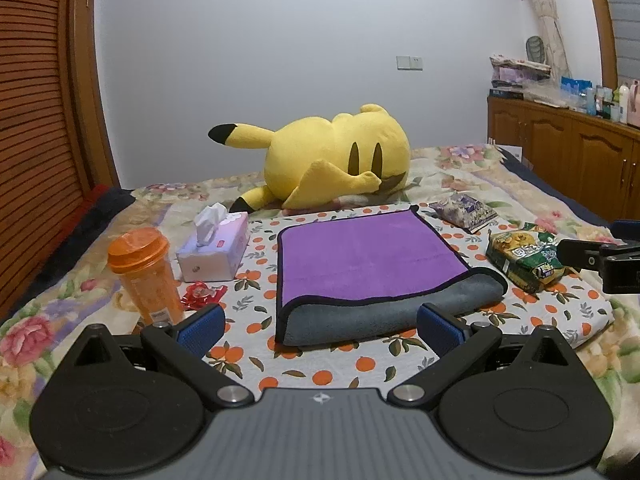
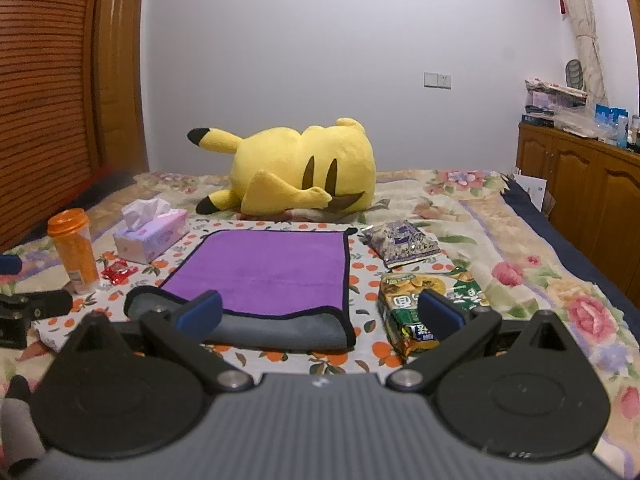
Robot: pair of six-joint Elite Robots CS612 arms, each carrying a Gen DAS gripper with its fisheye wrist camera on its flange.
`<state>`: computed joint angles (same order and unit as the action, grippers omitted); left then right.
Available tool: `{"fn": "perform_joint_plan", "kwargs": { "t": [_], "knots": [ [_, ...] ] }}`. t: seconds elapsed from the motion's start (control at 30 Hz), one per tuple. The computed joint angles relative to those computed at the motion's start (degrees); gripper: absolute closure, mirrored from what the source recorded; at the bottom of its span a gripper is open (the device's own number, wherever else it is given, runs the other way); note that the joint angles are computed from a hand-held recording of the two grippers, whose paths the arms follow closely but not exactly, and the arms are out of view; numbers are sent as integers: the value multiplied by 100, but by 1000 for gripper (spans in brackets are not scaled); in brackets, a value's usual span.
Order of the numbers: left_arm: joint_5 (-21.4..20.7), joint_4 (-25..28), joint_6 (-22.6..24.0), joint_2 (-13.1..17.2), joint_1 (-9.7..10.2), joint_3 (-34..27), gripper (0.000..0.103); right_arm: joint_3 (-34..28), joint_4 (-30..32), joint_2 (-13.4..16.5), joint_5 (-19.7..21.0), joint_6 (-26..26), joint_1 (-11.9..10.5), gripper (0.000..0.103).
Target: Fold towel
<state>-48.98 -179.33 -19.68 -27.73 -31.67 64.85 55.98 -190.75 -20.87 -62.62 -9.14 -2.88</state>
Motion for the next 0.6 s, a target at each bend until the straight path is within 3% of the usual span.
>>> {"fn": "perform_joint_plan", "kwargs": {
  "t": [0.6],
  "knots": [
    [-324,487,-115,317,239,-637,0,-938,895,423,-111,-353,118,0]
  ]
}}
